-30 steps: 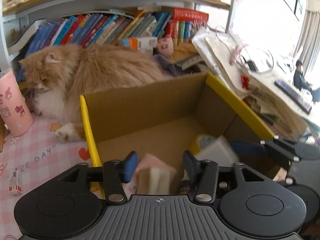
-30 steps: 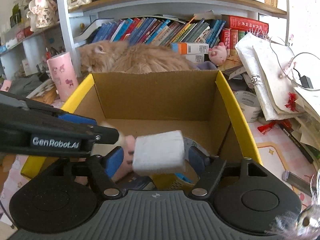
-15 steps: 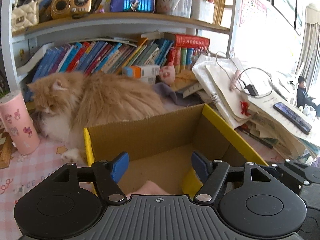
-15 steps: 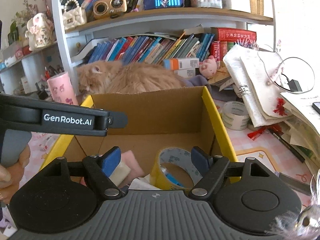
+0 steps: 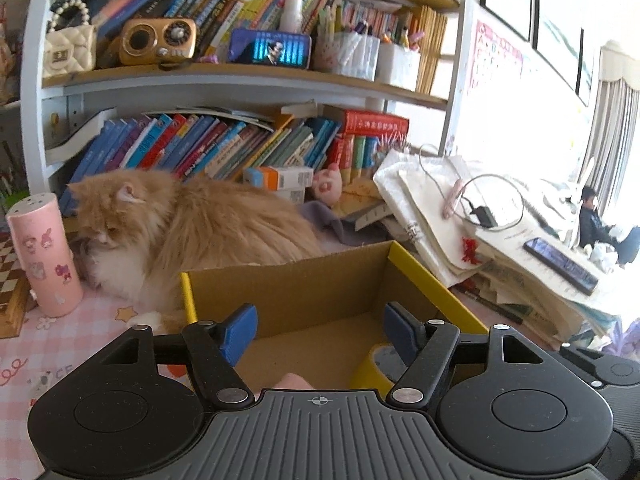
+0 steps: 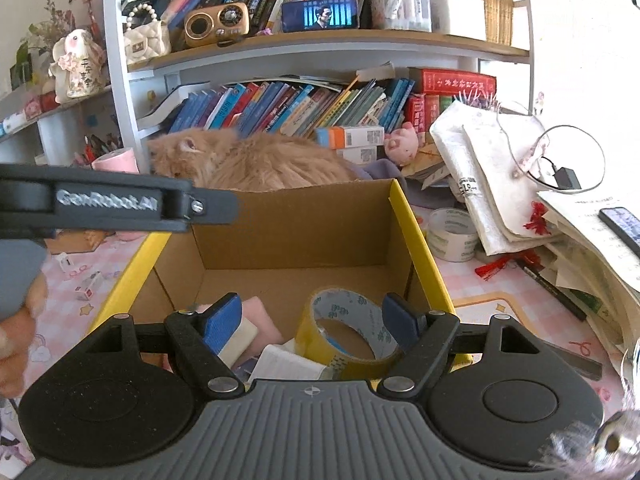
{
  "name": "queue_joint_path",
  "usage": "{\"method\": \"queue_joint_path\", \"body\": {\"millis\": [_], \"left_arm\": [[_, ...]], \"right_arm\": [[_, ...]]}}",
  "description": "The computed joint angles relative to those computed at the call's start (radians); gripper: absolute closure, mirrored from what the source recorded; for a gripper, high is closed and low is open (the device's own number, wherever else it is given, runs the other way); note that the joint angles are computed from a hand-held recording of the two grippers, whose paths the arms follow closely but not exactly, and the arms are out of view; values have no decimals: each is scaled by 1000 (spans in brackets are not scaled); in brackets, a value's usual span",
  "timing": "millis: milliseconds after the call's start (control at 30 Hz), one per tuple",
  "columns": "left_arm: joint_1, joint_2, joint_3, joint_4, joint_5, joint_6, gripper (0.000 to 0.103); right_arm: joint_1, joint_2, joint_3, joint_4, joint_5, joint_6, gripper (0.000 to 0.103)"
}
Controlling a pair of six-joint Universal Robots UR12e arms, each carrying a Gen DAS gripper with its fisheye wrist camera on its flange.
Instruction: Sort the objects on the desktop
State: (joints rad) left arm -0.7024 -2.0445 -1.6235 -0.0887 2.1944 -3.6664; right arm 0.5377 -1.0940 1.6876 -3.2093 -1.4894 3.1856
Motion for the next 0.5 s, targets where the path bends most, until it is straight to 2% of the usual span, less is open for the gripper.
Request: {"method": "queue_joint_path", "body": {"millis": [100, 267, 500], "left_arm": [[-4, 19, -33, 42, 3, 27, 31], [-6, 49, -100, 123, 14, 129, 27], [2, 123, -229, 208, -32, 162, 27]], "right_arm": [[15, -3, 10, -11, -51, 26, 27], [49, -14, 25, -12, -142, 82, 27], [121, -30, 46, -8, -293, 118, 27]]}}
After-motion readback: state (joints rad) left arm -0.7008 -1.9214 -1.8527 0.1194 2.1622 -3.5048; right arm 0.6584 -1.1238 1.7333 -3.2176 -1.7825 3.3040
